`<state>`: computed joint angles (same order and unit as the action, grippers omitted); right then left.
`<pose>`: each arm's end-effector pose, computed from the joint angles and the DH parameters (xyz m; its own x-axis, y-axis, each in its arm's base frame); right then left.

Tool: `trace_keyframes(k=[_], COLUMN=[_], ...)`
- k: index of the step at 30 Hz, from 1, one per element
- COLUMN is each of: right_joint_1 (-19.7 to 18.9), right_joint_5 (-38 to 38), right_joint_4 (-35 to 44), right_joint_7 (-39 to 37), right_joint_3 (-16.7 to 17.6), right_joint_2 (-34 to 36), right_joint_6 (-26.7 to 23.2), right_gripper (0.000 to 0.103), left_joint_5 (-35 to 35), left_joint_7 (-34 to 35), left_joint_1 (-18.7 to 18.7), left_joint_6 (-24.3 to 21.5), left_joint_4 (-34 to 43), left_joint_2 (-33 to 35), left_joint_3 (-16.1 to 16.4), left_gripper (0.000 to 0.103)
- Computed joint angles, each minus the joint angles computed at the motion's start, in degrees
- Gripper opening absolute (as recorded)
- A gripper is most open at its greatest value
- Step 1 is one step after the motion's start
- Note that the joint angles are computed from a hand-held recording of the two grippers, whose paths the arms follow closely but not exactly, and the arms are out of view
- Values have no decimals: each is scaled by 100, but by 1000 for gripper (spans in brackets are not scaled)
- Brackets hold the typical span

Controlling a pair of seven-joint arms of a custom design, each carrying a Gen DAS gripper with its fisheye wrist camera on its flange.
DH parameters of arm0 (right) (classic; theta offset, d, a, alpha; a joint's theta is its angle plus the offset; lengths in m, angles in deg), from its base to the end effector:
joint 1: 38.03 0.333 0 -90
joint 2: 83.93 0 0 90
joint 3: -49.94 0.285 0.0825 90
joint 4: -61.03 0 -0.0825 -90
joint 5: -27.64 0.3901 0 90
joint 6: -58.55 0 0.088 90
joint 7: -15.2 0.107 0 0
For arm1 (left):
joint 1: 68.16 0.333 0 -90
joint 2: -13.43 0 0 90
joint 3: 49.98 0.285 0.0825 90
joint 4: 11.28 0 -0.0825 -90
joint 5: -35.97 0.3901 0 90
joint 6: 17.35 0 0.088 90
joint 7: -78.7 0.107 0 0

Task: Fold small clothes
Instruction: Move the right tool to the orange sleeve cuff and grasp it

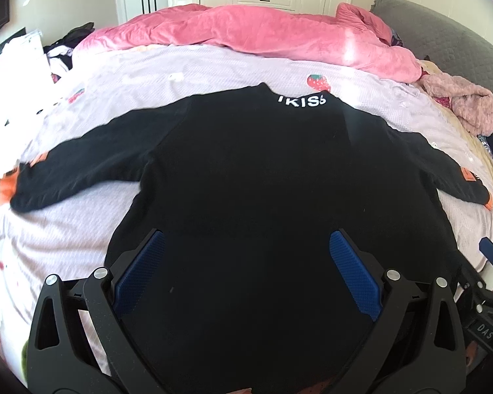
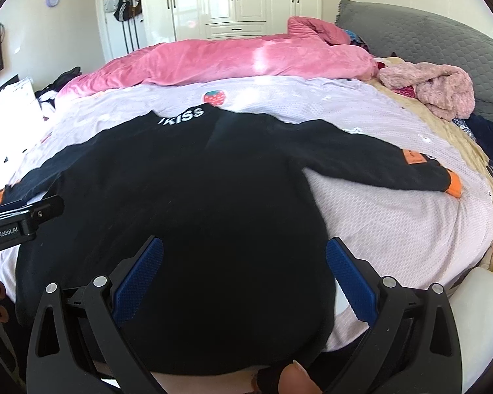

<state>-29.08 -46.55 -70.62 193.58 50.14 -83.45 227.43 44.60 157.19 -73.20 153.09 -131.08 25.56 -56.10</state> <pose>0.5152 0.1470 0.3483 -0.1488 -0.9877 -0.0487 -0.6850 0.1385 -0.7152 0.6075 -0.1281 0.3664 -0.1355 -0.9901 0.0356 -0.7770 0.0839 -0.6238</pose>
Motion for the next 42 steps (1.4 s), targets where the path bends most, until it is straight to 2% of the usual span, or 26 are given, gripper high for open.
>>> trace_keyframes(k=[16,22,31,35,42], right_joint_1=[-176,-261,-380,-352,-700], right_joint_5=[756,1511,2402,2506,3649], right_joint_4=[828,1064,1200,1277,1460], right_joint_7=[-467,-847,-1100,-867,-1366], right_joint_3=[-509,-734,-1050,-1282,-1268], right_joint_2=[638,899,1172,1296,1671], right_joint_6=[-122,-128,-275,-472,-626], right_gripper=[99,99,99,99,99], left_joint_5=[138,143,54,-17,-45], left_joint_7=[-21,-82,138,286,415], left_joint_1=[-341,-465,-585,-647,-803], left_joint_6=[-928,-1325,-2103,-2428,-3075], left_joint_4=[1861,2709,4247,5002,6471], left_joint_2=[1251,1778,2736,3228,4194], left_joint_3=[-2,22,-56,-71,12], left_gripper=[94,94,94,94,94])
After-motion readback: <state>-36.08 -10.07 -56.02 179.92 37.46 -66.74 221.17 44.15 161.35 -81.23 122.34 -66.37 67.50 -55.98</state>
